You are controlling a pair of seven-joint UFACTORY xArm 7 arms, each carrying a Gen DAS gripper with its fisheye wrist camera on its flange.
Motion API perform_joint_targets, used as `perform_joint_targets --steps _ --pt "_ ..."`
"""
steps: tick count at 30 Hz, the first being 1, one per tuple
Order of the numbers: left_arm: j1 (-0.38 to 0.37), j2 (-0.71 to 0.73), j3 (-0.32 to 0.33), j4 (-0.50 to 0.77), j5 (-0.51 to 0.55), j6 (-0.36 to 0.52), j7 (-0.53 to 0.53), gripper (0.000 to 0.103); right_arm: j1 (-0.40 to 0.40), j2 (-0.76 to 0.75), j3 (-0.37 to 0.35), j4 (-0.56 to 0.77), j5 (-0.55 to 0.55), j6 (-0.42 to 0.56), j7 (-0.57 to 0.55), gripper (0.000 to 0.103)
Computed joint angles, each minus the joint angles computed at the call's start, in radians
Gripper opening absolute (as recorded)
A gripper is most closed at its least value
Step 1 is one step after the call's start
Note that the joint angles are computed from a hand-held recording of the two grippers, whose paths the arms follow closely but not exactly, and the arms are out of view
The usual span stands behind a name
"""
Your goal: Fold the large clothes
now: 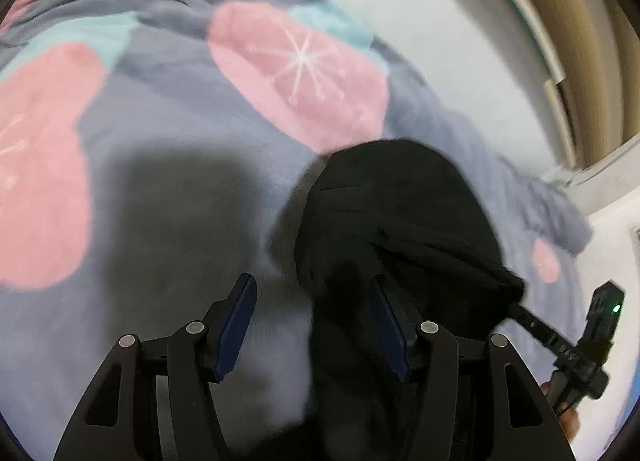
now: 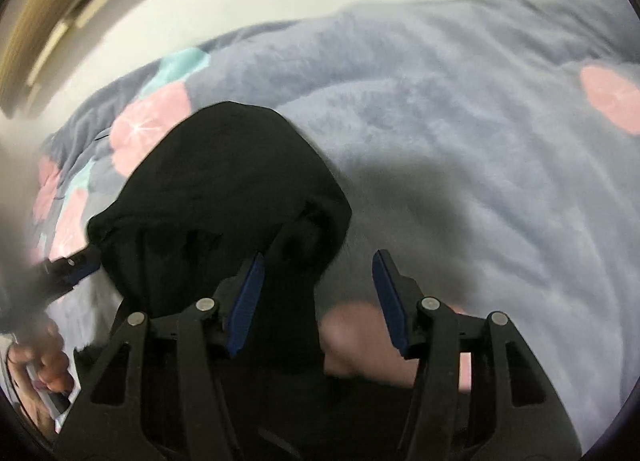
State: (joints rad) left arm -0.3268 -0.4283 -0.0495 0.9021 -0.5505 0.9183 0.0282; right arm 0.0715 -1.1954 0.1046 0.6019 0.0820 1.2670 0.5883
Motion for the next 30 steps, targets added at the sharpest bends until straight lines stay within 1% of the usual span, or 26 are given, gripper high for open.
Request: perform_joint_targets --steps 1,2,3,4,5,6,7,8,9,11,13,14,15,16,17,18,19,20,21,22,23,24,25,27,29,30 --pt "-0.002 0.025 -0.007 0.01 0.004 -0.01 -0.001 0.06 -0.002 0.017 -0.002 -0.009 0.004 -0.016 0.003 0.051" --pt "0.0 0.058 -0.019 0.024 0.017 -0.023 -0.012 0.047 0.001 0.037 -0.007 -0.013 0.009 -0.027 0.0 0.044" --pt "0.0 0.078 -0.022 0.033 0.016 -0.04 -0.013 0.013 0.008 0.056 -0.011 -0.014 0.011 -0.036 -0.012 0.006" --pt "-0.001 0.092 -0.014 0.044 0.006 -0.04 -0.003 0.01 0.005 0.07 -0.008 0.0 -0.003 -0.026 -0.02 0.003" --pt "0.002 0.073 -0.003 0.04 -0.019 -0.058 0.003 0.009 0.005 0.059 -0.008 0.009 -0.013 -0.026 -0.028 0.003" --pt "-0.003 0.045 0.014 0.03 -0.056 -0.07 0.03 0.009 0.013 0.02 -0.023 0.008 -0.003 -0.043 -0.036 0.002" --pt "-0.014 0.005 0.041 0.017 -0.101 -0.078 0.086 0.009 0.013 -0.007 -0.025 0.005 -0.002 -0.052 -0.039 0.003" --pt "-0.018 -0.041 0.059 0.004 -0.122 -0.07 0.122 0.009 0.01 -0.047 -0.023 0.006 -0.012 -0.042 -0.048 0.004" --pt "-0.019 -0.075 0.075 -0.011 -0.134 -0.048 0.141 0.012 0.012 -0.073 -0.024 0.003 -0.014 -0.034 -0.056 0.004" --pt "-0.004 -0.091 0.078 -0.037 -0.112 -0.015 0.139 0.015 0.019 -0.113 -0.018 -0.032 -0.013 -0.005 -0.073 0.005" --pt "0.018 -0.049 0.061 -0.055 -0.05 0.015 0.134 0.019 0.027 -0.114 -0.009 -0.092 -0.004 0.023 -0.084 0.007" --pt "0.032 -0.004 0.039 -0.06 -0.004 0.033 0.128 0.027 0.033 -0.097 -0.007 -0.118 0.004 0.031 -0.088 0.008" --pt "0.012 0.021 0.052 -0.067 0.001 0.032 0.145 0.029 0.042 -0.081 -0.006 -0.144 0.015 0.034 -0.093 0.01" --pt "0.018 0.023 0.042 -0.091 -0.032 -0.011 0.193 0.029 0.046 -0.077 0.001 -0.17 0.024 0.023 -0.09 0.012" --pt "0.02 0.024 0.04 -0.087 -0.035 -0.013 0.2 0.03 0.046 -0.078 0.011 -0.183 0.024 0.009 -0.084 0.012" --pt "0.025 0.022 0.037 -0.076 -0.026 0.001 0.195 0.031 0.046 -0.074 0.015 -0.181 0.021 0.007 -0.08 0.012" --pt "0.027 0.016 0.033 -0.072 -0.019 0.006 0.195 0.031 0.046 -0.069 0.016 -0.167 0.018 0.017 -0.076 0.016" --pt "0.029 -0.007 0.03 -0.073 -0.002 0.016 0.207 0.031 0.049 -0.07 0.015 -0.154 0.014 0.032 -0.076 0.017" --pt "0.033 -0.039 0.026 -0.078 0.024 0.025 0.22 0.034 0.052 -0.078 0.015 -0.137 0.007 0.057 -0.08 0.023" --pt "0.039 -0.067 0.024 -0.08 0.051 0.035 0.225 0.038 0.053 -0.089 0.017 -0.123 0.001 0.078 -0.082 0.031" --pt "0.045 -0.095 0.022 -0.081 0.079 0.051 0.225 0.045 0.051 -0.107 0.018 -0.1 -0.008 0.116 -0.082 0.036" --pt "0.049 -0.124 0.023 -0.078 0.107 0.072 0.231 0.046 0.05 -0.124 0.016 -0.083 -0.012 0.144 -0.083 0.043" --pt "0.048 -0.166 0.032 -0.079 0.13 0.093 0.258 0.046 0.048 -0.149 0.011 -0.062 -0.015 0.172 -0.085 0.048" --pt "0.049 -0.225 0.043 -0.073 0.149 0.108 0.279 0.046 0.032 -0.182 0.009 -0.002 -0.027 0.22 -0.084 0.05" --pt "0.046 -0.252 0.06 -0.057 0.128 0.086 0.284 0.046 0.015 -0.185 0.012 0.047 -0.036 0.209 -0.088 0.052" --pt "0.037 -0.25 0.066 -0.039 0.094 0.057 0.271 0.047 0.006 -0.169 0.017 0.077 -0.036 0.18 -0.09 0.054"
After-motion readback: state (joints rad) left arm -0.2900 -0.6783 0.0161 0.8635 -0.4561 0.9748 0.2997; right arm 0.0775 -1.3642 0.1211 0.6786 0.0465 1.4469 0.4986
